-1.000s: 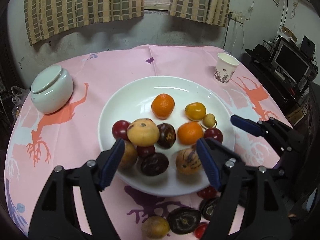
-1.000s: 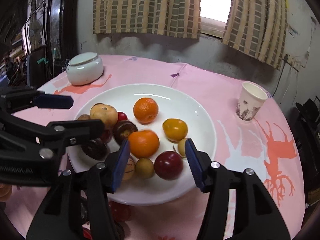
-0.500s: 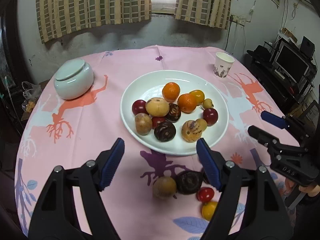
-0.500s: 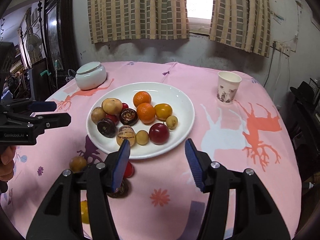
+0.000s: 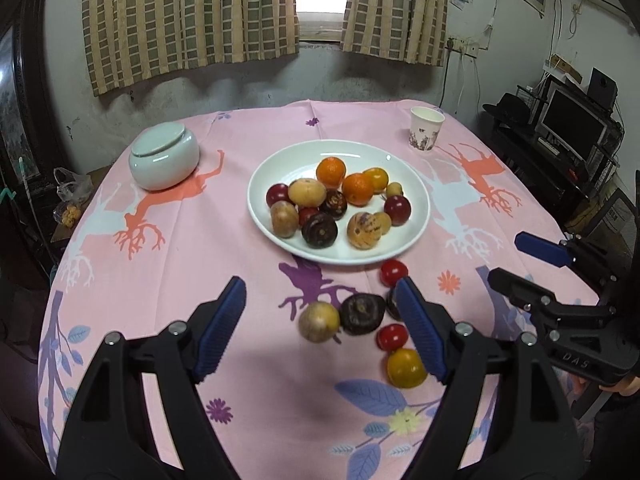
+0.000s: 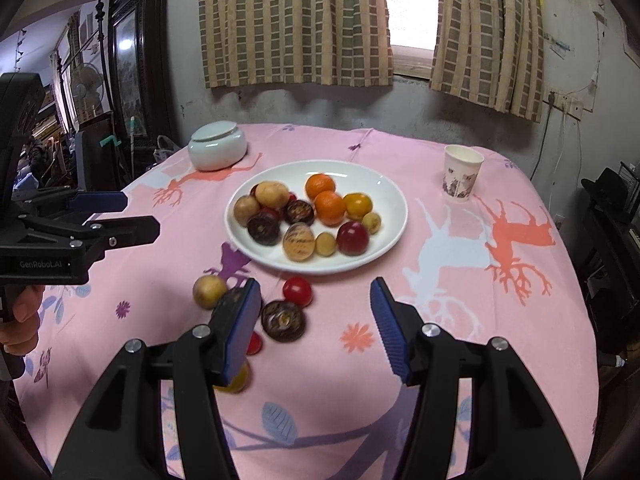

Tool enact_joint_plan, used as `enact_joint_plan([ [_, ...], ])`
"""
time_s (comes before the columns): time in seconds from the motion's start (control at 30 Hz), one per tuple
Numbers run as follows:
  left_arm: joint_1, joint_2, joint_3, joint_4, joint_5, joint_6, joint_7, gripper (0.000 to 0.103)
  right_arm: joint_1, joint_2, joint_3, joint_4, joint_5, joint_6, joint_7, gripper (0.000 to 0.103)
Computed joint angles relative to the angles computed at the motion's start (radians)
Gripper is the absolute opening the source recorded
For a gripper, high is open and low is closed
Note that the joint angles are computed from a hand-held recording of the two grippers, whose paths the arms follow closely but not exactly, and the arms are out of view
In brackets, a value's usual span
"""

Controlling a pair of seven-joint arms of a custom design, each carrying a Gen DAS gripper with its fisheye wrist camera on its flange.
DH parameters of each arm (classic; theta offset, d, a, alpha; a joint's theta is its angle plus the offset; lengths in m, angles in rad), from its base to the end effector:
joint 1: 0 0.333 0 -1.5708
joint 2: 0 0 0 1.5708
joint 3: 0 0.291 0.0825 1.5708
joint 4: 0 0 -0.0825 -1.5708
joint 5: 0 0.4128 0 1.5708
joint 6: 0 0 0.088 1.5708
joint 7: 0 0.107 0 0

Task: Organize fruits
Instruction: 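Move both open tools back from the plate toward the fruit pile, then grasp the yellow round tomato with the right tool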

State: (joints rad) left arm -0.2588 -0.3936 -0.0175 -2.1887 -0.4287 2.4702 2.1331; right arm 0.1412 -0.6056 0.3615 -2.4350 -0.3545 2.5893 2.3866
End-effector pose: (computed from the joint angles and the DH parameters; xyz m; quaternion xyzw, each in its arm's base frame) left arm 0.5012 -0.1422 0.5932 -0.4356 0.8210 -0.3356 0.1536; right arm 0.3994 0.2472 0.5550 -0.6252 0.6639 -0.2821 0.2980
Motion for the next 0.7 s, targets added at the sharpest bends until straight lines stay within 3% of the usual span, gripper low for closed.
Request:
enact_joint_plan([
  [0.3, -0.007, -0.065, 0.016, -0.107, 0.008, 0.042, -0.008, 0.081, 0.049, 0.018, 0.001, -0.015, 0.06, -0.017, 0.026, 0.06],
  [0.53, 0.006, -0.056, 0.017, -0.146, 0.044, 0.051, -0.041, 0.081, 0.087, 0.157, 0.017, 0.066, 0.03, -0.067, 0.033, 0.06],
  [0.7, 0.009, -0.042, 0.03, -0.148, 0.045, 0.054, -0.032, 0.081, 0.136, 0.266, -0.01, 0.137, -0.004, -0.105, 0.033, 0.06],
])
